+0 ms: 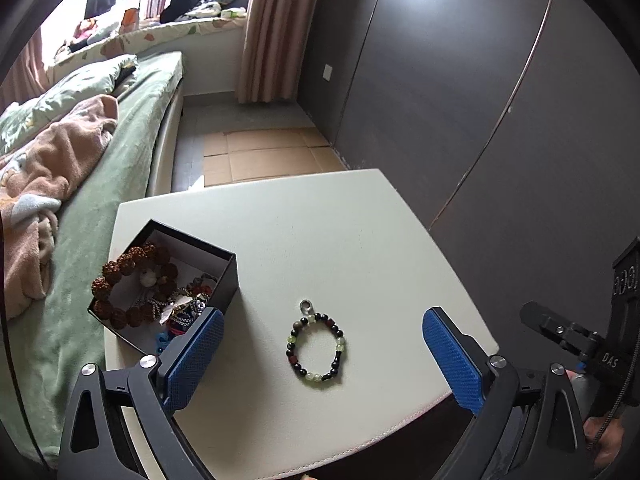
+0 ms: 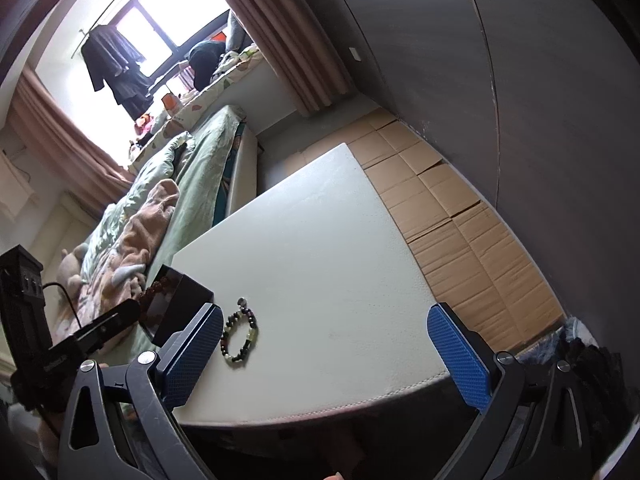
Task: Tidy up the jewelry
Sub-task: 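Grasp the black-and-green bead bracelet with the left gripper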
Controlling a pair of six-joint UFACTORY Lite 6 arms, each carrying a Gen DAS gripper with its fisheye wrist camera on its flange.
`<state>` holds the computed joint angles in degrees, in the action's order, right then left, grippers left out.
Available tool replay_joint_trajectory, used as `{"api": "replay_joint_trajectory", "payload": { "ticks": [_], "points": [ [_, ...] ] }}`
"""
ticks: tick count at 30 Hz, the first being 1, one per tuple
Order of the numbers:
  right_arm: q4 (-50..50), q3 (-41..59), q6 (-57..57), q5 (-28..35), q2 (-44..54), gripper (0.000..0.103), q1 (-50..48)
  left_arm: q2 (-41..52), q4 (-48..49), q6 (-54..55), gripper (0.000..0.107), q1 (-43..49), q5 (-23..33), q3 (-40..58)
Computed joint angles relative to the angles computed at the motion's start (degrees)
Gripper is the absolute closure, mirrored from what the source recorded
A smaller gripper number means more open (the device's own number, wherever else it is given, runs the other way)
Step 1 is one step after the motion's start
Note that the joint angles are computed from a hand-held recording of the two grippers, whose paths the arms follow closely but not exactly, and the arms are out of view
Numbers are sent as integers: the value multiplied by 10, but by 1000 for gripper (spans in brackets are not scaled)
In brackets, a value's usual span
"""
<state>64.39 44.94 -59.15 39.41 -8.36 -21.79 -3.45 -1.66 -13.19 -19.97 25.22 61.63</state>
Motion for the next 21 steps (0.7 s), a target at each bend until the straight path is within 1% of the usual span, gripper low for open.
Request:
{"api": "replay_joint_trajectory", "payload": {
  "ticks": [3,5,7,8,10,14,15,17,21],
  "points": [
    [5,-4,-14,7,8,0,-22,34,-20,20,14,-5,2,8],
    [8,-5,-19,12,12,1,-31,57,23,-12,17,-20,3,14],
    [11,-8,-29,16,19,1,-41,82,41,-27,31,-27,7,20],
    [13,-10,-34,19,22,1,-45,93,43,-32,35,-27,7,21],
    [17,-13,-48,26,27,1,-57,114,57,-52,46,-25,6,24],
    [23,-18,-65,29,44,1,-73,154,128,-120,55,-27,9,32],
    [23,-17,-69,29,48,2,-77,162,137,-129,59,-28,10,34],
    [22,-13,-72,33,57,2,-87,177,139,-131,59,-26,10,39],
    [18,-6,-72,38,60,2,-101,208,201,-187,59,-35,9,52]
  ]
}}
